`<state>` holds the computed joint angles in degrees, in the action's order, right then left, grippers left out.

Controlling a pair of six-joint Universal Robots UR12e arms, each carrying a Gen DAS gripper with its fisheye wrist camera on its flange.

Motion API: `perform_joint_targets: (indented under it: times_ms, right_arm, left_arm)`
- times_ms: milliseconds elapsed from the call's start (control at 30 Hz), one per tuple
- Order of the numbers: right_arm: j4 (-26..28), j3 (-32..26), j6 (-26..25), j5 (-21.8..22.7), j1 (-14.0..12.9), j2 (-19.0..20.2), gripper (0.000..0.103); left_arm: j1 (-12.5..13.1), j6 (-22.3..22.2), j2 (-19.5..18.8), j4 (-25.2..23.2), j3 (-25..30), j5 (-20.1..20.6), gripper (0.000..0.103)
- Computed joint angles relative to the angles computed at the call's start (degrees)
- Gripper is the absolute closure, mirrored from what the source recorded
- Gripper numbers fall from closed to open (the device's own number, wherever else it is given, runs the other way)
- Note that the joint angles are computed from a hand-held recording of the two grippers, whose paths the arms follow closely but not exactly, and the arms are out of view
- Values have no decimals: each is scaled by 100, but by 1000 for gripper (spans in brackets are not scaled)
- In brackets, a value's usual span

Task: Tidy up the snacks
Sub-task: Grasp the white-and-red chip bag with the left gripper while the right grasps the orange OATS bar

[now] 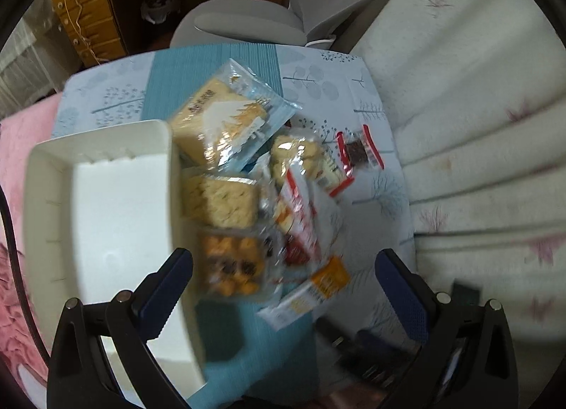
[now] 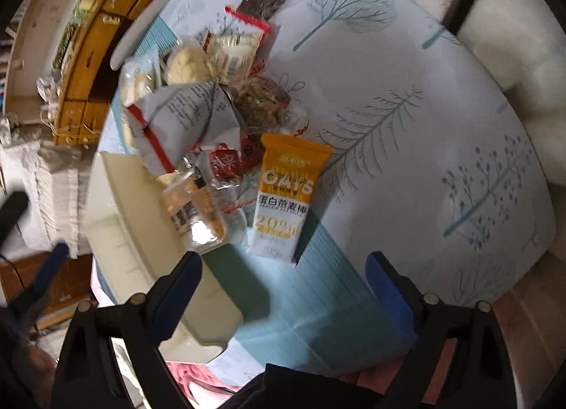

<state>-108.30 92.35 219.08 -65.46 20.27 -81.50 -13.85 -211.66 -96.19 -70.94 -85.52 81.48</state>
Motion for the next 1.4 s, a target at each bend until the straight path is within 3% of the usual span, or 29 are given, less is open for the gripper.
perform_joint_targets:
  times_ms: [367, 500, 700, 767, 867, 1200, 1400]
  right_arm:
    - [917, -449, -710, -13, 39, 478, 20]
    - [1063, -659, -974, -19, 51, 640, 25]
    - [1511, -984, -1266, -255, 79, 877, 27]
    - [1711, -1154, -1334, -349, 78, 998, 36]
    - [1881, -1240, -1402, -393, 62, 1073, 44]
    - [1919, -1357, -1530, -100, -24, 1249, 53]
    - [1877, -1240, -1651, 51, -201, 1153, 57]
  left_arm:
    - [69, -665, -739, -335, 353, -850, 11]
    - [50, -720, -951, -547, 564, -858, 19]
    - [36, -843, -1202, -920, 848, -675, 41]
    - [46, -893, -1246, -984, 874, -629, 51]
    - [93, -974, -1245, -881, 797, -805, 52]
    - [97, -1021, -1252, -861, 761, -939, 61]
    - [114, -1083, -1131, -876, 728, -837, 67]
